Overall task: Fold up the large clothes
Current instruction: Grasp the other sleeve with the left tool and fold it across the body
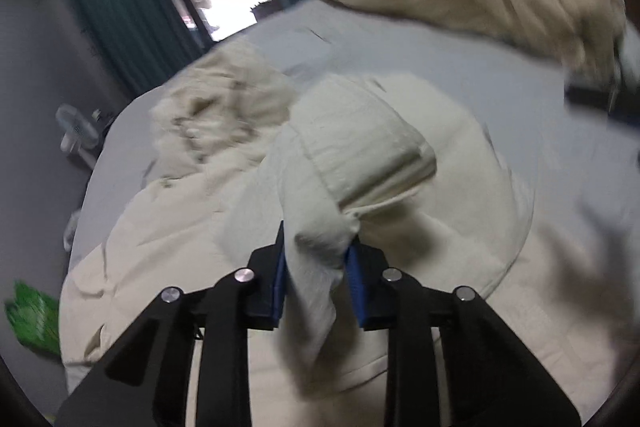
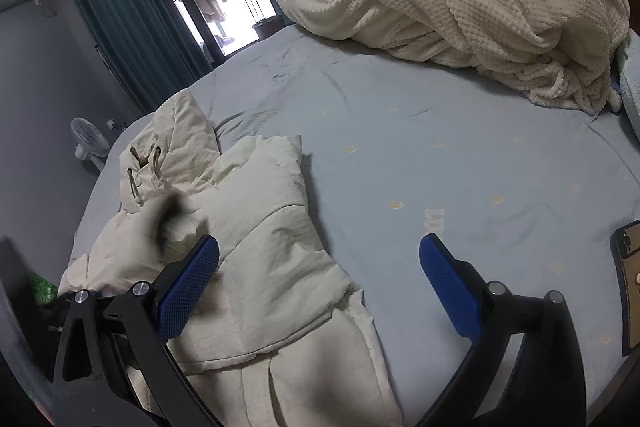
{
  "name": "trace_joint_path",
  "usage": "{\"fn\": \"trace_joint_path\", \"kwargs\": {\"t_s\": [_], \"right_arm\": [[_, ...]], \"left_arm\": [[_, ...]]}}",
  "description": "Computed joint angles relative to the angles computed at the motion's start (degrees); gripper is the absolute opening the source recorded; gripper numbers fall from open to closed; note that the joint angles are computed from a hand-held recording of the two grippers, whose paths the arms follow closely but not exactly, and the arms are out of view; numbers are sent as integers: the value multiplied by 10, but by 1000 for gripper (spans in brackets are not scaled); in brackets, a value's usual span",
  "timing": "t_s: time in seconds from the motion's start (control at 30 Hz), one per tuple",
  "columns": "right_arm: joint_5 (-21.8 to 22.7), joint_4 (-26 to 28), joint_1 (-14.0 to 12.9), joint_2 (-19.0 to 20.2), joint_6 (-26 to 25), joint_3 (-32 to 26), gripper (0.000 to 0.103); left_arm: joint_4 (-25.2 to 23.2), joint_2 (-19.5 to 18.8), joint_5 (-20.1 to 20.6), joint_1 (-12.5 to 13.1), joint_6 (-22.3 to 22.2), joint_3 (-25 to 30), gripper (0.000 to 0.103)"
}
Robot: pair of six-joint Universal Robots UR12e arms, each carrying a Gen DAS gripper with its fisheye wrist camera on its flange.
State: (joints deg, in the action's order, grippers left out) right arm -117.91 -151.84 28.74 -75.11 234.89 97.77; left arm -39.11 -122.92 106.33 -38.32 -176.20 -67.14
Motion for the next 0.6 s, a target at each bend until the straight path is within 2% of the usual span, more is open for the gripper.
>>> {"fn": "trace_joint_path", "kwargs": {"t_s": [0.2,0.33,0.4,0.6], "right_arm": [[15,3,4,15,-16,-17,96],[19,12,10,34,-48,-40,96],[23,17,13,43,-66,-49,96],[62,43,14,69,-107,-79,96]], "left_arm": [[39,66,-51,57,-116,-72,20],[35,93,-64,87,-167,-118,20],[17,98,-82,100,-192,-133,20],[-31,90,-86,108,-202,-146,21]]}}
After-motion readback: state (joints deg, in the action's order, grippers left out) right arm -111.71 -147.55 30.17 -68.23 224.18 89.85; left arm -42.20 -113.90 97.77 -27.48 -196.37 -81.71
